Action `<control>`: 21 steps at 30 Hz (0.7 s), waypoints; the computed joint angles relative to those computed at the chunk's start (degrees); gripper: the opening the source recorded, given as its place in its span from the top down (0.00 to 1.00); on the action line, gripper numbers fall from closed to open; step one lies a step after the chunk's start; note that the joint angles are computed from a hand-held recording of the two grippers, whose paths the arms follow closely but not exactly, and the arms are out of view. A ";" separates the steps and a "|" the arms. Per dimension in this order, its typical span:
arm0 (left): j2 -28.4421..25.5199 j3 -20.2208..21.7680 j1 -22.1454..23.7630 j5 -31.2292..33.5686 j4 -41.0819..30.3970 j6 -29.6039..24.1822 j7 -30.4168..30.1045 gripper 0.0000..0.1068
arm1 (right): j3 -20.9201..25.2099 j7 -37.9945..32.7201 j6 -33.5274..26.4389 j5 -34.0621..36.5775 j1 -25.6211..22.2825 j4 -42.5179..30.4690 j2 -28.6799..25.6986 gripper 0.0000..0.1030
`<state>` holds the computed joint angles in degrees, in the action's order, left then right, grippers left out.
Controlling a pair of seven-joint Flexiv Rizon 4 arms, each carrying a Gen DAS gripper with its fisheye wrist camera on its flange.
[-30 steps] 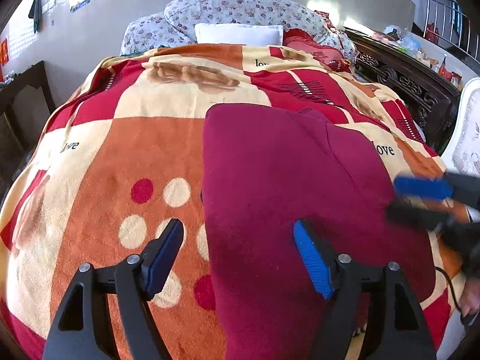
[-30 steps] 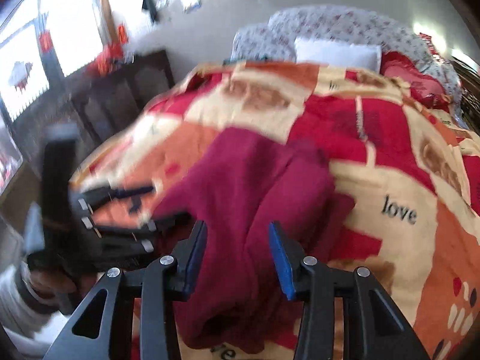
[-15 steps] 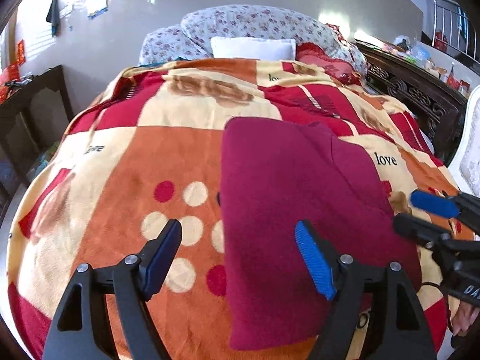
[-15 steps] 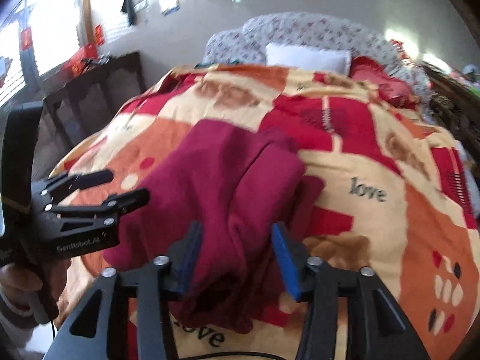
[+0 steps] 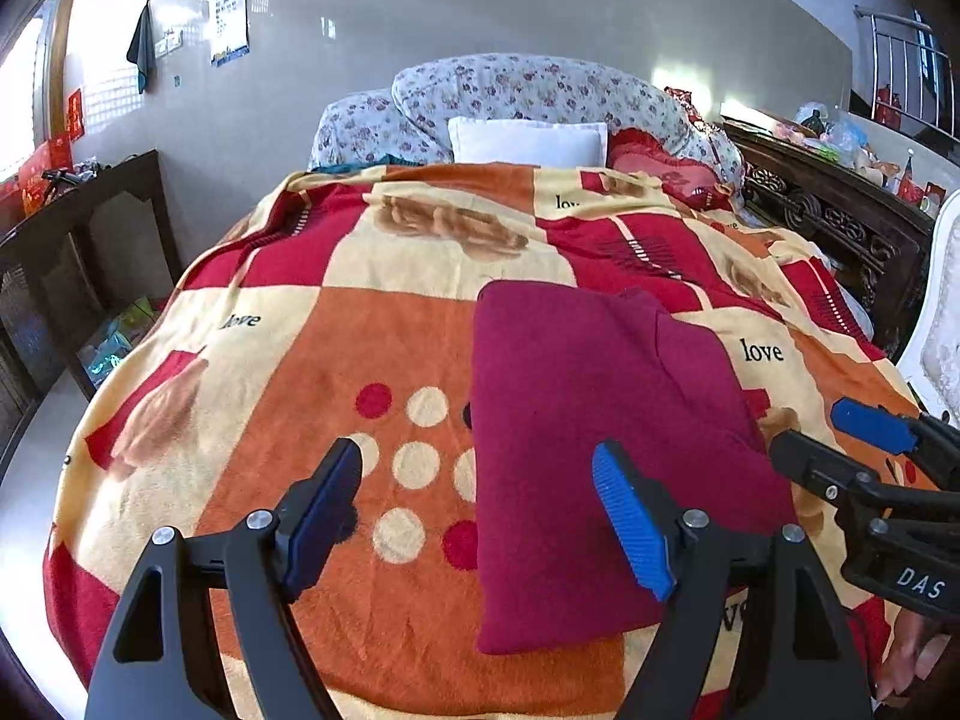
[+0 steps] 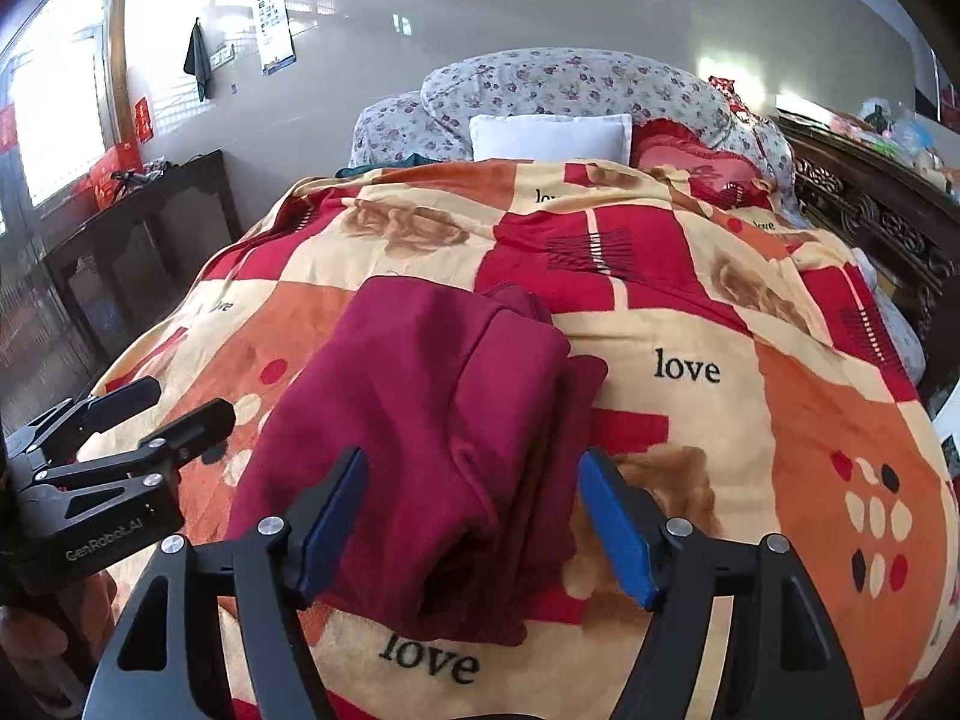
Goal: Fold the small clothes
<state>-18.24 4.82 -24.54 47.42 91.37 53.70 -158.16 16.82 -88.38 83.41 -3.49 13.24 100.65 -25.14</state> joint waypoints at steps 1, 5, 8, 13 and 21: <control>0.18 0.10 -0.20 0.33 0.02 -0.09 -0.37 0.26 | -0.43 0.28 0.04 -0.20 0.30 0.19 0.16 0.24; 0.55 0.01 -0.48 1.25 -0.01 -0.68 -1.33 0.26 | 0.29 -0.08 -0.35 0.21 -0.21 -0.02 0.09 0.22; 0.61 -0.20 -0.48 1.59 -0.10 -1.25 -1.33 0.26 | 0.56 -0.24 -0.61 0.65 -0.25 -0.04 0.14 0.21; 0.60 -0.45 -0.26 1.64 -0.09 -1.12 -1.56 0.26 | 0.15 -0.23 -0.80 0.59 0.25 0.23 0.40 0.21; 0.53 -0.56 -0.33 1.73 -0.22 -1.38 -1.79 0.26 | 0.52 -0.69 -1.74 1.39 0.07 -0.09 0.34 0.19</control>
<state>-17.70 4.26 -24.87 49.15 91.15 52.33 -159.94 17.34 -89.07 81.67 -2.10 13.31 100.57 -24.80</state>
